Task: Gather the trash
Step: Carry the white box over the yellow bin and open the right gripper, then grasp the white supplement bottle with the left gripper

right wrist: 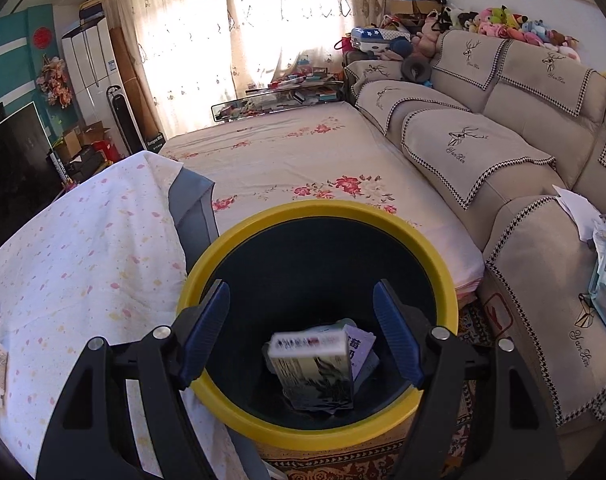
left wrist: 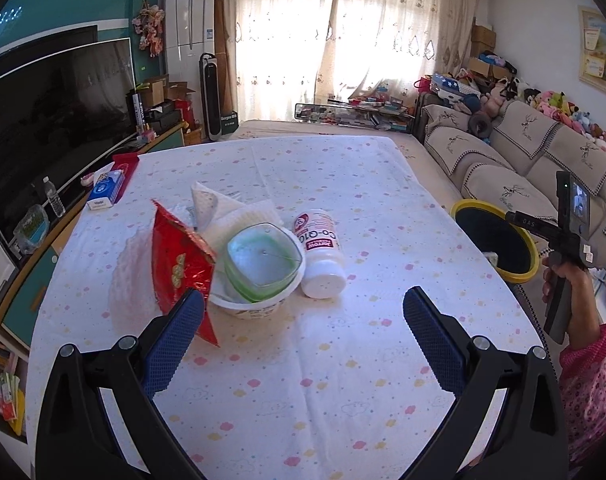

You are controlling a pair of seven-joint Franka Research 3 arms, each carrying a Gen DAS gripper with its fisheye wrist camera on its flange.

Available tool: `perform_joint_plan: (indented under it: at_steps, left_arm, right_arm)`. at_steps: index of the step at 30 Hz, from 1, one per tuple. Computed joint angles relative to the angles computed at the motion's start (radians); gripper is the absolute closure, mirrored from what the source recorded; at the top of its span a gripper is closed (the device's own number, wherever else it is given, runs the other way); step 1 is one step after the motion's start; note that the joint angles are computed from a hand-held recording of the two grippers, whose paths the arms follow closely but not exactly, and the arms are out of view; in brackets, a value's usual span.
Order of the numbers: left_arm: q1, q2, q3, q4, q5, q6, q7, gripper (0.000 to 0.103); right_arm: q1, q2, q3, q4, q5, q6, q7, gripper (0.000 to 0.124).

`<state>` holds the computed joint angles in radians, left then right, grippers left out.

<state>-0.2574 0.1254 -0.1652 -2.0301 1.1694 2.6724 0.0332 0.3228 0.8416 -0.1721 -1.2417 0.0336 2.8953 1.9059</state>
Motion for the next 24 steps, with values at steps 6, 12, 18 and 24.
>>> perform_joint_plan:
  at_steps: [6,12,18,24]
  left_arm:
    - [-0.013,0.103,0.004,0.103,-0.084,0.066,0.13,0.005]
    - [-0.037,0.212,0.039,0.232,-0.207,0.09,0.263,0.007]
    - [-0.073,0.33,0.071,0.408,-0.314,0.0,0.402,0.014]
    - [-0.095,0.456,0.092,0.596,-0.445,-0.142,0.524,0.022]
  right_arm:
    - [-0.018,-0.03,0.031,-0.049,0.026,0.036,-0.029,0.054]
    - [-0.027,-0.041,0.047,-0.07,0.057,0.061,-0.062,0.054]
    - [-0.051,-0.029,0.082,-0.047,0.093,0.053,-0.105,0.053]
    - [-0.066,-0.003,0.098,-0.005,0.119,0.031,-0.132,0.053]
